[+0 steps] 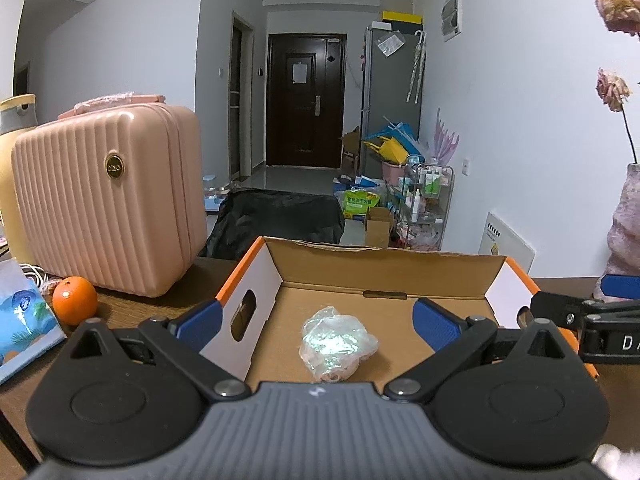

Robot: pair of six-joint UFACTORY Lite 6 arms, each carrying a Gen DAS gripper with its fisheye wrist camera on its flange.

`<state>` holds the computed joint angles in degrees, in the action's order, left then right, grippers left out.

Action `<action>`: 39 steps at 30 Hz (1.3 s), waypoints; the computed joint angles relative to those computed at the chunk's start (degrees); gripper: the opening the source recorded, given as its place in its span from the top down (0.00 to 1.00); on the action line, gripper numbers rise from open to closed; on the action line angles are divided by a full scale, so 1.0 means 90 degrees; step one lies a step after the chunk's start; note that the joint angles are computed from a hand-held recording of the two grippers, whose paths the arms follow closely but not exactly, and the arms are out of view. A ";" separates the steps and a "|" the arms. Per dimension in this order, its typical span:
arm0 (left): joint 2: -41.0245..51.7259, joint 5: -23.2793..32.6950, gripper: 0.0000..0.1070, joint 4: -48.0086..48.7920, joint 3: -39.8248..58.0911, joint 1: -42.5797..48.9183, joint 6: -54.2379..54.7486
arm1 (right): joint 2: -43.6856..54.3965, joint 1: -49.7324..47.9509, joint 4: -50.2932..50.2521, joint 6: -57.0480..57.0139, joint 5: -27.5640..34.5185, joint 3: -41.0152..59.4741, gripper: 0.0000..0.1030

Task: Organize soft objects
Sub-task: 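Withdraw both tools from the box back toward the remaining soft items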

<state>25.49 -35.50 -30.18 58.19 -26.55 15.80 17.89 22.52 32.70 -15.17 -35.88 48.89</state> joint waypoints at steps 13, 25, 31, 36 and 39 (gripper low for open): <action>-0.1153 -0.0495 0.04 0.0036 -0.1448 -0.0386 -0.0230 | -0.1228 0.0564 0.0693 -0.0274 -0.0495 -0.1403 0.00; -0.2403 -0.0959 0.04 -0.0564 -0.2919 -0.1157 -0.0132 | -0.2857 0.1537 0.1958 -0.0716 -0.0982 -0.3056 0.00; -0.3137 -0.1080 0.04 -0.1013 -0.3681 -0.1626 -0.0024 | -0.3658 0.2469 0.3171 -0.1285 -0.1341 -0.3797 0.00; -0.3726 -0.1189 0.04 -0.1550 -0.4269 -0.2109 0.0220 | -0.4197 0.3491 0.4300 -0.1700 -0.1798 -0.4309 0.00; -0.4091 -0.1236 0.04 -0.1949 -0.4599 -0.2460 0.0428 | -0.4414 0.4223 0.5021 -0.1892 -0.2151 -0.4523 0.00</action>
